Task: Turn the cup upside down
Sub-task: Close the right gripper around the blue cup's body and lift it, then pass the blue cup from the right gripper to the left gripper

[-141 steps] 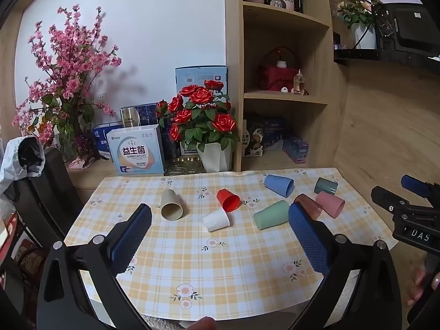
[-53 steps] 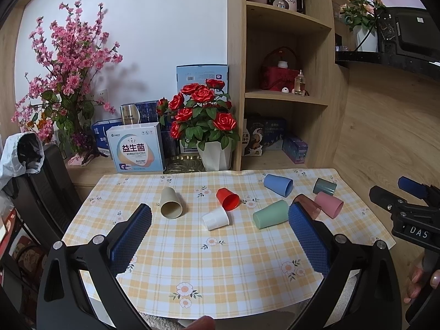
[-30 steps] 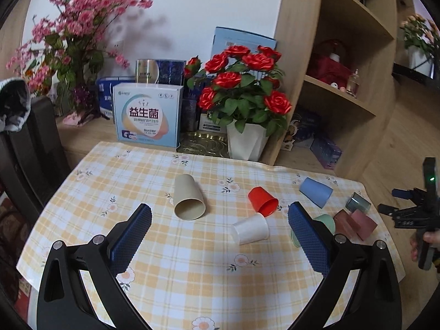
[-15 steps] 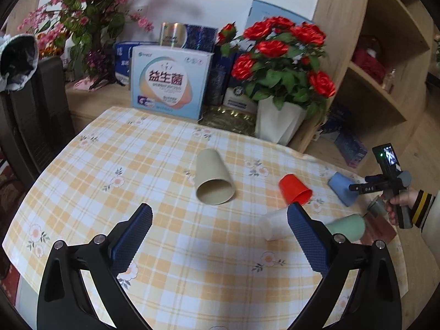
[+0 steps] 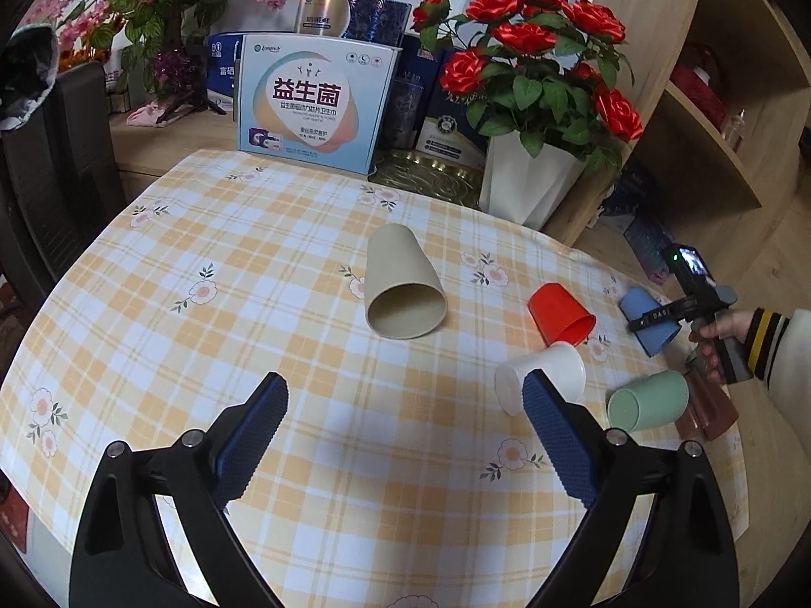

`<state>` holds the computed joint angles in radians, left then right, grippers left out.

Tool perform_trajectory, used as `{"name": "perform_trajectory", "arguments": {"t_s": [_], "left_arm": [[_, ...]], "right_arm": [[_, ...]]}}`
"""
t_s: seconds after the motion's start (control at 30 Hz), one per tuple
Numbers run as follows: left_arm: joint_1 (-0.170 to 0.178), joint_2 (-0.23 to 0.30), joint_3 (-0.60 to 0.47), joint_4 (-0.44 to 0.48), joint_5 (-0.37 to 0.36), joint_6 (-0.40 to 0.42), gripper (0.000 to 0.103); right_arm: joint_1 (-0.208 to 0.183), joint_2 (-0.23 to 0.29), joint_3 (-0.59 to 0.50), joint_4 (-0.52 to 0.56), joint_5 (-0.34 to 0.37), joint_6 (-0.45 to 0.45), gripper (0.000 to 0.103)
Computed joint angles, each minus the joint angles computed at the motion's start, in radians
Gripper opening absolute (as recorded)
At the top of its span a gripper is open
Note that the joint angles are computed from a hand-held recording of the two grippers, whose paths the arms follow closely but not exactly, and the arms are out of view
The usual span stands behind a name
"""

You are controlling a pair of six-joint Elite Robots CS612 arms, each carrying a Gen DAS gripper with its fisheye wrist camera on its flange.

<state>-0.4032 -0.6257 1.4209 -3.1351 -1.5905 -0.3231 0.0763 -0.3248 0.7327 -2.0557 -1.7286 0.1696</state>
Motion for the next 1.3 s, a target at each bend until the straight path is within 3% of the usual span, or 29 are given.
{"name": "perform_trajectory", "arguments": {"t_s": [0.13,0.33,0.53,0.6,0.7,0.83,0.97,1.13,1.3], "left_arm": [[-0.006,-0.006,0.006,0.024,0.031,0.011,0.087],[-0.001,-0.016,0.020,0.007,0.024,-0.016,0.087],[0.000,-0.033,0.052,-0.026,-0.004,-0.012,0.087],[-0.001,-0.036,0.060,-0.029,-0.010,-0.013,0.087],[-0.001,-0.041,0.074,-0.035,-0.020,-0.012,0.087],[-0.002,-0.051,0.090,-0.006,-0.034,-0.002,0.087],[-0.004,-0.059,0.112,-0.009,-0.030,0.007,0.087],[-0.008,-0.071,0.137,-0.023,-0.027,0.024,0.087],[-0.010,-0.079,0.167,-0.069,0.004,0.015,0.087]], "right_arm": [[0.004,-0.039,0.072,-0.103,-0.008,0.019,0.067],[0.006,-0.150,0.244,-0.291,0.064,0.086,0.067],[0.024,-0.259,0.429,-0.490,0.207,0.108,0.067],[0.042,-0.297,0.505,-0.588,0.272,0.131,0.067],[0.075,-0.331,0.580,-0.675,0.314,0.196,0.067],[0.127,-0.345,0.649,-0.780,0.328,0.271,0.067],[0.170,-0.324,0.676,-0.827,0.321,0.354,0.067],[0.183,-0.265,0.665,-0.826,0.387,0.501,0.067],[0.207,-0.247,0.645,-0.810,0.335,0.516,0.066]]}}
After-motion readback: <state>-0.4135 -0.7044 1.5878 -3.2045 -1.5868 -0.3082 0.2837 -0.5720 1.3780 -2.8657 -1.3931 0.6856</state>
